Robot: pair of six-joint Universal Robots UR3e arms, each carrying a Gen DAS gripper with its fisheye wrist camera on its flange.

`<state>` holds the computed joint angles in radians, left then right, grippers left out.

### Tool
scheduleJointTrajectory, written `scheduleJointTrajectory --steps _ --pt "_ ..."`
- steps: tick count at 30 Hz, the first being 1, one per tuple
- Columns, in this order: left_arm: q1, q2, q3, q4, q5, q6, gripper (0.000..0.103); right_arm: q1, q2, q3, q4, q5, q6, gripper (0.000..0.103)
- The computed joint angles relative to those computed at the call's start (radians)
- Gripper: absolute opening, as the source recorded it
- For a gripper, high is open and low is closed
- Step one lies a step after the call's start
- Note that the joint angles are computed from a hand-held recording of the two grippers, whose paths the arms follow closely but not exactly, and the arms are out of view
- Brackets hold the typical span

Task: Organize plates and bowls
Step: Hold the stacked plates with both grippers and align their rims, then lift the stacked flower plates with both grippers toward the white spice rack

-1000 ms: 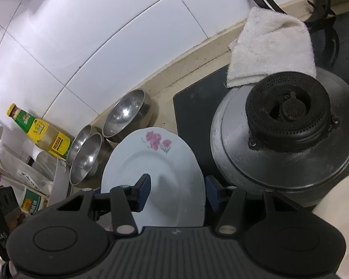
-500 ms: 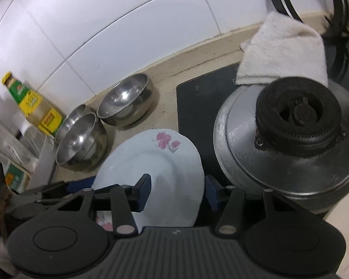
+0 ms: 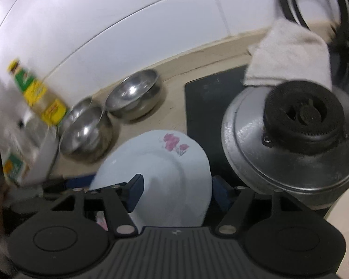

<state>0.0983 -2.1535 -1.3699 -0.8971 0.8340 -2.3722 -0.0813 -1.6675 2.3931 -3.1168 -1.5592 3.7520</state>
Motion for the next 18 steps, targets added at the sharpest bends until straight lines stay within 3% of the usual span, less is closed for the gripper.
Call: scheduleJointTrajectory --steps 6,12,18 --pt "-0.010 0.025 -0.040 0.081 -0.028 -0.018 0.079 -0.039 -0.059 0.032 0.022 0.026 -0.008 0.061" --pt "-0.014 0.027 -0.015 0.067 -0.048 -0.028 0.079 -0.114 -0.116 0.071 0.023 0.109 0.014 0.061" --pt "-0.023 0.013 0.000 0.073 -0.027 -0.040 0.079 -0.123 -0.112 0.062 0.035 0.124 0.018 0.060"
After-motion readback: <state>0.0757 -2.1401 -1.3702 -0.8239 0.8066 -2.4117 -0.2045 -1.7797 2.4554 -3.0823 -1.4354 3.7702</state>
